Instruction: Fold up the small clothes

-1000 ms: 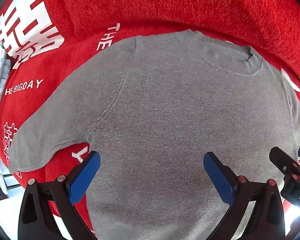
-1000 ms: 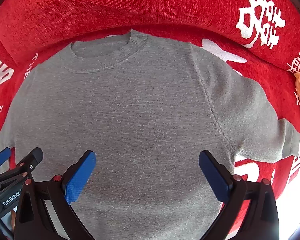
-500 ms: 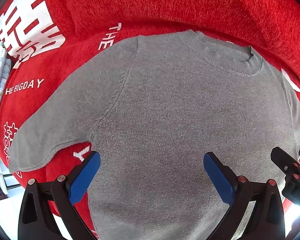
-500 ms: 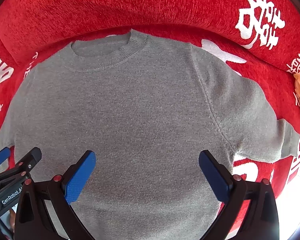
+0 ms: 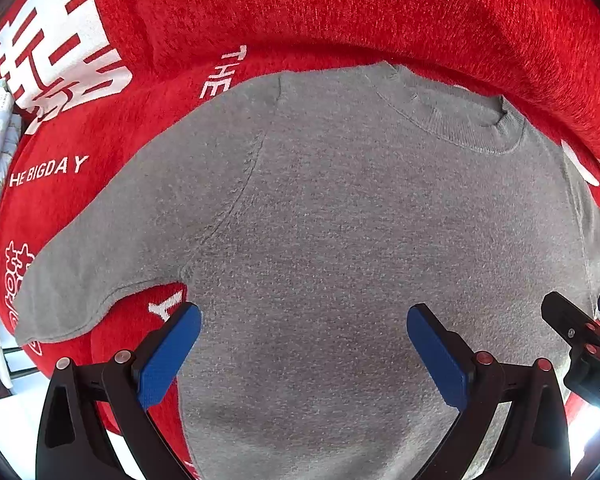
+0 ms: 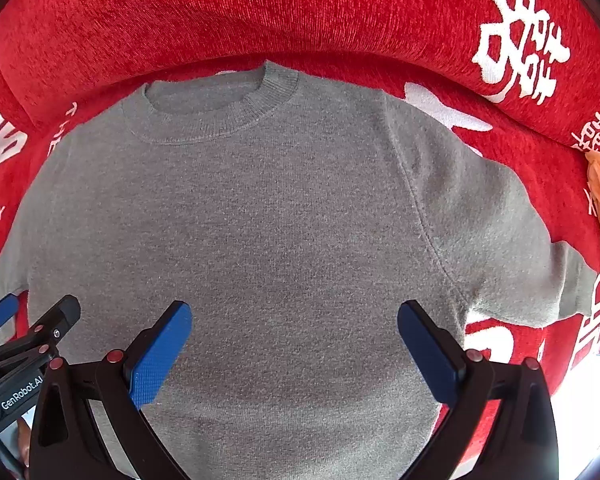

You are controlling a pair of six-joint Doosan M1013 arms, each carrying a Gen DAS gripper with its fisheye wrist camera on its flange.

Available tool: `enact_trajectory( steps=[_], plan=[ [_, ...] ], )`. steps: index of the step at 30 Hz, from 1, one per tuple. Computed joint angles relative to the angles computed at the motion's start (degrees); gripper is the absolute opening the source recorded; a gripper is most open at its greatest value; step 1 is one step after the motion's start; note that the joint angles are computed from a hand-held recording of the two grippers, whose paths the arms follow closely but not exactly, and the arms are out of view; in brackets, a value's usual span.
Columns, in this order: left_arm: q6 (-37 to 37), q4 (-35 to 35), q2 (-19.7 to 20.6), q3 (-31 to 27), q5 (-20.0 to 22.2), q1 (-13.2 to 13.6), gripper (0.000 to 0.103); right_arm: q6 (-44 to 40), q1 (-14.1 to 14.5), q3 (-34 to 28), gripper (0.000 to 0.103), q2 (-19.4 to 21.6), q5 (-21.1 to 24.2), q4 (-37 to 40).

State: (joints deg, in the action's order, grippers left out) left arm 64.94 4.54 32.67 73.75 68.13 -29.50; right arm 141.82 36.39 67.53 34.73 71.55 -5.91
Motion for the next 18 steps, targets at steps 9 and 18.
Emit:
enact_trajectory(
  steps=[9,18],
  plan=[
    [-0.8,1.3,-0.7,1.2,-0.3,0.5,0.103,0.3,0.5,-1.6,0.103,0.9,0.8,-0.3],
    [-1.3,-5.7,-5.7,9.1,-8.6,5.1,0.103,-2.2,1.4,-3.8,0.103,2.0,-0.8,1.9]
  ],
)
